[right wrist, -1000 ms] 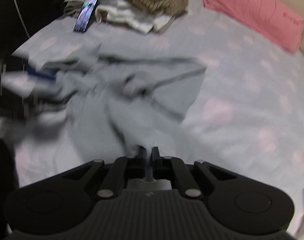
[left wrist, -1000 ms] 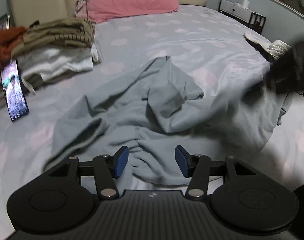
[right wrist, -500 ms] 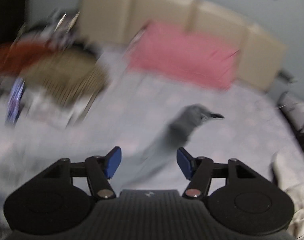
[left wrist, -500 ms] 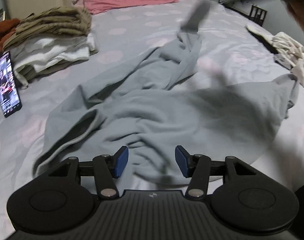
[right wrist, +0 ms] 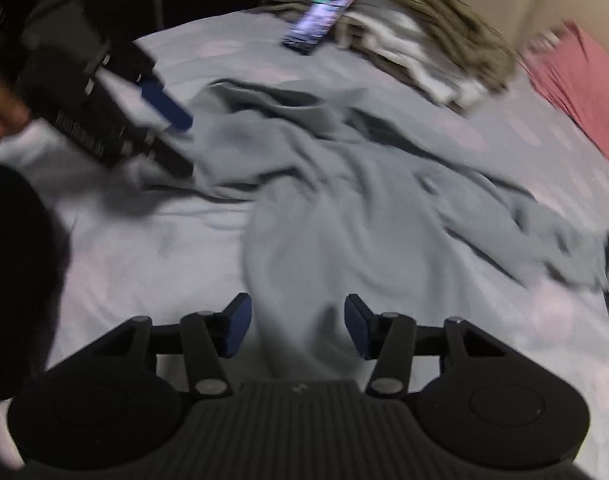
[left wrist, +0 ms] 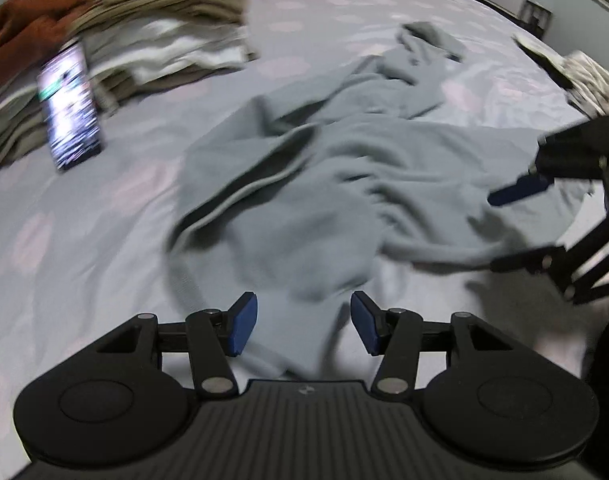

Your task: Fold clothes

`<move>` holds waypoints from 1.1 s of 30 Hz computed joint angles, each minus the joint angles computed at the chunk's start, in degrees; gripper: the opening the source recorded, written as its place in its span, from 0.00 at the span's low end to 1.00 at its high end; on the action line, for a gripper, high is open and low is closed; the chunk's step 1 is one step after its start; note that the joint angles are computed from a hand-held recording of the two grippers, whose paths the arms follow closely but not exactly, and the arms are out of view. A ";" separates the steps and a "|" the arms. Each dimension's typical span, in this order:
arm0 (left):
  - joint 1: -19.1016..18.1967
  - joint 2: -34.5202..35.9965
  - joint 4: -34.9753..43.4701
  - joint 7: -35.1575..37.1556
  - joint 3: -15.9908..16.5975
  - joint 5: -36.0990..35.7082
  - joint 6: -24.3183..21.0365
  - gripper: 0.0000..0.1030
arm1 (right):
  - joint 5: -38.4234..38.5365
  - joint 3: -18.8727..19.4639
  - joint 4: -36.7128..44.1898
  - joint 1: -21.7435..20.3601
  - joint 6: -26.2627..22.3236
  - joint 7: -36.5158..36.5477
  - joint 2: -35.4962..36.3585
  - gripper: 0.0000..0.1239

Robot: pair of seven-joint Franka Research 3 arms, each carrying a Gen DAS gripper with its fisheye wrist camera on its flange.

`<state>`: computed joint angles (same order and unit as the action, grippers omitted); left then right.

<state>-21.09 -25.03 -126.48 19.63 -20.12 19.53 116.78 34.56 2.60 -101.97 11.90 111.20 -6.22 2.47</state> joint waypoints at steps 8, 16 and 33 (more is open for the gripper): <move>1.06 -4.32 -2.24 1.63 0.91 1.35 -3.83 0.48 | -4.90 0.45 -1.74 1.19 7.74 5.36 -0.38 0.01; 3.48 3.71 2.49 12.53 2.22 7.65 2.78 0.48 | -14.26 -0.92 2.19 -0.32 19.12 9.50 3.33 0.00; 8.90 1.13 1.53 6.26 6.35 2.24 12.70 0.03 | 3.10 -0.22 1.29 -4.21 3.44 8.10 -0.59 0.27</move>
<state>-12.19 -23.89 -124.95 25.90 -13.78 21.77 129.48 37.66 2.38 -100.68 7.69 114.64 1.87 1.88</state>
